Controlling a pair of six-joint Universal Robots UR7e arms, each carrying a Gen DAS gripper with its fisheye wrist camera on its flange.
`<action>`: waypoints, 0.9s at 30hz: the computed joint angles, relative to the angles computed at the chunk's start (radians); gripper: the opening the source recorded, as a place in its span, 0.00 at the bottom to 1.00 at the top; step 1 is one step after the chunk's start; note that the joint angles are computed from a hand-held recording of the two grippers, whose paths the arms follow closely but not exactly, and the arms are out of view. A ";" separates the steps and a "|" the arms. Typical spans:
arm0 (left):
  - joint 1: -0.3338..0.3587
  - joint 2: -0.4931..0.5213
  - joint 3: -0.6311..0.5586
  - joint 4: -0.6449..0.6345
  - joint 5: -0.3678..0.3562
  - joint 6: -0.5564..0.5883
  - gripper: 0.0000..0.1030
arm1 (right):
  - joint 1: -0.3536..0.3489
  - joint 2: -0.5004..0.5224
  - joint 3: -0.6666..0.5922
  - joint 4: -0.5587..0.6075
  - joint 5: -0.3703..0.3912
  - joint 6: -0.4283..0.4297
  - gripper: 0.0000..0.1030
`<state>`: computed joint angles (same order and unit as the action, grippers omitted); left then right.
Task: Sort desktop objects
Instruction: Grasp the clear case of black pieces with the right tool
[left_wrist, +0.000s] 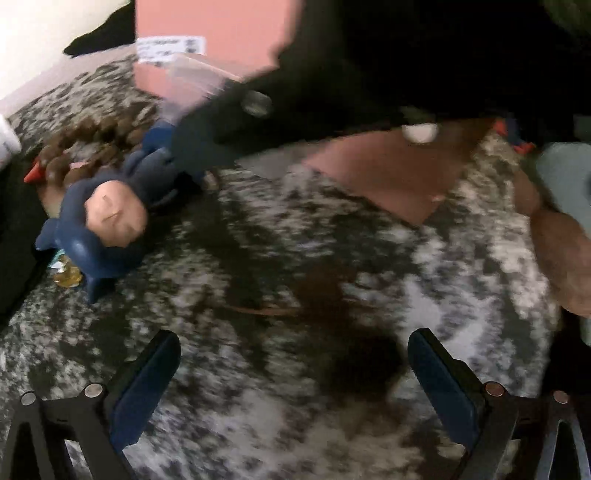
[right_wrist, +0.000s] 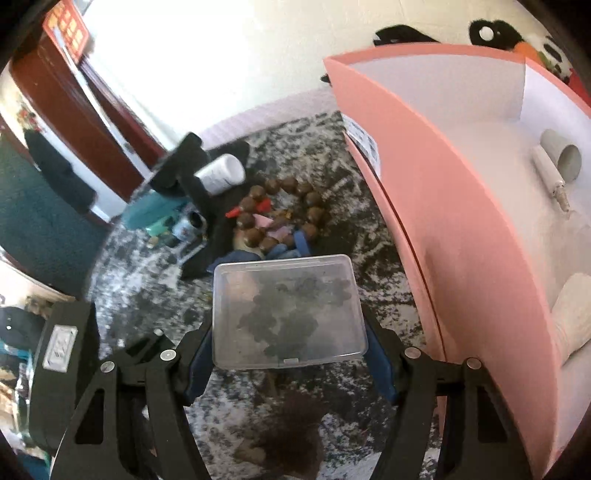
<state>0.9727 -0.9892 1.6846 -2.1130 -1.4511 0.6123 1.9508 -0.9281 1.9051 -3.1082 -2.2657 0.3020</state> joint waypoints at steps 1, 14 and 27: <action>0.001 -0.002 -0.004 0.015 -0.031 -0.001 0.99 | 0.006 -0.003 0.001 -0.006 -0.005 -0.011 0.71; 0.017 0.021 0.143 -0.340 -0.118 -0.074 0.99 | 0.018 0.008 -0.017 0.056 -0.078 -0.063 0.70; -0.019 -0.038 0.176 -0.351 -0.008 -0.188 0.04 | 0.014 0.015 -0.022 0.032 -0.081 -0.066 0.70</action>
